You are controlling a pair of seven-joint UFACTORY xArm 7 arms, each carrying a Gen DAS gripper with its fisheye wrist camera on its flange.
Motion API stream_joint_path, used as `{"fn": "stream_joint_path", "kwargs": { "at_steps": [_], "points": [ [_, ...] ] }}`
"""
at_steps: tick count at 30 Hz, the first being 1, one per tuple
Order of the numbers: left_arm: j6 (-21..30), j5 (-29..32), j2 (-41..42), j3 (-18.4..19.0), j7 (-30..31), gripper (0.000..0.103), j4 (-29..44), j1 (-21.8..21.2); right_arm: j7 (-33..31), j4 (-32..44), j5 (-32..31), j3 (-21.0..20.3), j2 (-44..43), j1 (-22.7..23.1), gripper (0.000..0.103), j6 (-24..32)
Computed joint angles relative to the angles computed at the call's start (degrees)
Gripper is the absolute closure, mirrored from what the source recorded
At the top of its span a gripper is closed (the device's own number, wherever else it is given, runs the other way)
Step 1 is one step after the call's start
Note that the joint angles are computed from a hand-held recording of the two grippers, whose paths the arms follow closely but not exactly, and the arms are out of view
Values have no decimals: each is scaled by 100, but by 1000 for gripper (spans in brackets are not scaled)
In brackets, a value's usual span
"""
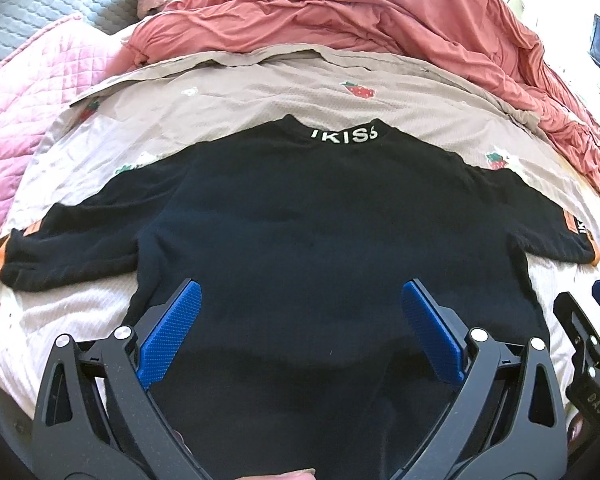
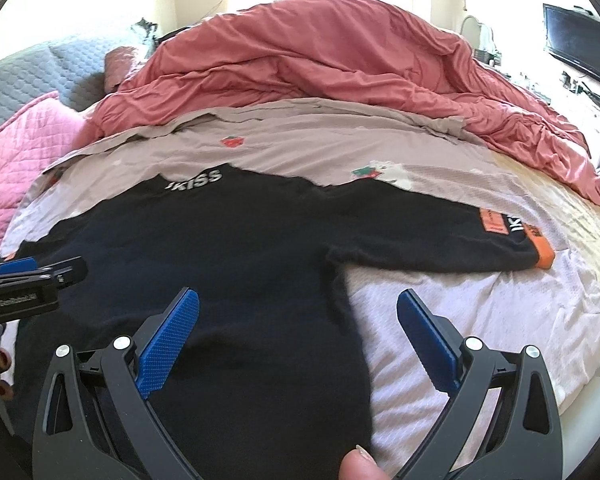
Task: Fold small clothes
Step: 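Move the right tool to the orange cuff of a sleeve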
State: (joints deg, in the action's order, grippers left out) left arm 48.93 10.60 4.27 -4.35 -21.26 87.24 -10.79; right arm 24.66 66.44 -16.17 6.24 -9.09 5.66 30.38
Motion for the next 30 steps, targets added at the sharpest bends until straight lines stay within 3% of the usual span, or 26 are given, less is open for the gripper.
{"fn": "stream_joint_path", "kwargs": {
  "at_steps": [15, 30],
  "points": [
    [286, -35, 1115, 51, 188, 9, 1206, -272, 260, 750, -450, -503, 812, -435, 4, 302],
    [453, -172, 1920, 103, 660, 9, 2016, -515, -202, 1371, 564, -968, 1539, -1008, 4, 843]
  ]
}}
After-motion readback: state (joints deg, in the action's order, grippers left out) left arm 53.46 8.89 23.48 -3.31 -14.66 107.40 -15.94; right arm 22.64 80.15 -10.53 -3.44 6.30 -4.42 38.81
